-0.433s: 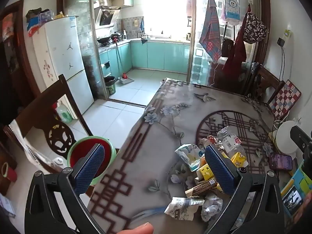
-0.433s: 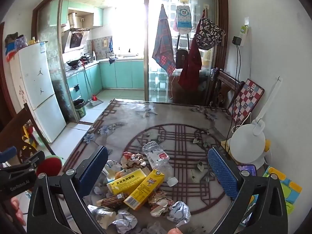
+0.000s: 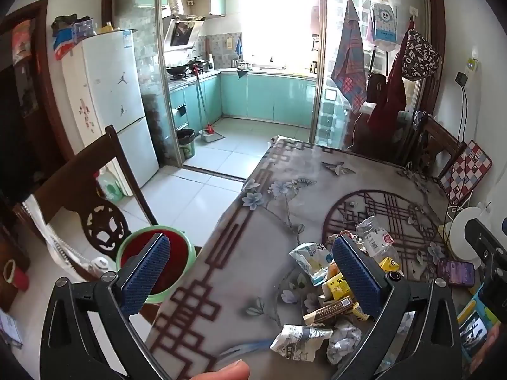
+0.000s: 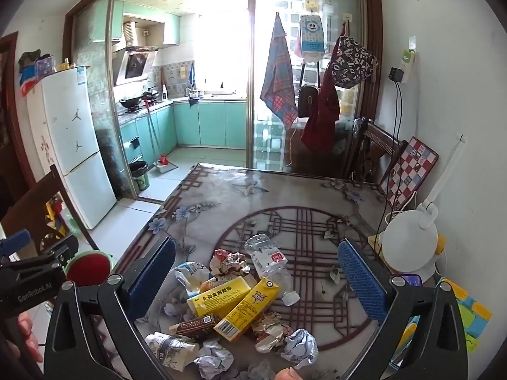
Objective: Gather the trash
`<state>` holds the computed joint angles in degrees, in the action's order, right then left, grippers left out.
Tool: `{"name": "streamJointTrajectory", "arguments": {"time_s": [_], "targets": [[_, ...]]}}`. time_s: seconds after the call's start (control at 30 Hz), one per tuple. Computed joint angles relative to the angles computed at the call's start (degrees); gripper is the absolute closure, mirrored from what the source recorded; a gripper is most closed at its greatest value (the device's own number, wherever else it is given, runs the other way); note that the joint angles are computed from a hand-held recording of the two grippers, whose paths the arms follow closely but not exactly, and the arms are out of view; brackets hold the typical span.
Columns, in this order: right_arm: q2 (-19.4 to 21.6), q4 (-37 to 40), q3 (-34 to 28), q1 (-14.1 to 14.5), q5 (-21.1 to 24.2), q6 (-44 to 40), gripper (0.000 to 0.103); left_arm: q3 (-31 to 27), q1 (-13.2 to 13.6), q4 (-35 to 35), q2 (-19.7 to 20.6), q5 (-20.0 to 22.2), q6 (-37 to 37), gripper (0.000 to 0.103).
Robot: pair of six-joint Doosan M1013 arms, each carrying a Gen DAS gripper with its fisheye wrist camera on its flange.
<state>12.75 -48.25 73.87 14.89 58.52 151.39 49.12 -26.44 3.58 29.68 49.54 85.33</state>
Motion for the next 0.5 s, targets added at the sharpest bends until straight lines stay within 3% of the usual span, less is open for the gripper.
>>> {"name": "streamJointTrajectory", "arguments": {"time_s": [0.5], "targets": [[0.34,1.43,-1.33,-0.46,0.97,-2.43,0.0,-0.78,-0.62,2.81,0.71,0.75,1.2,0.0]]}}
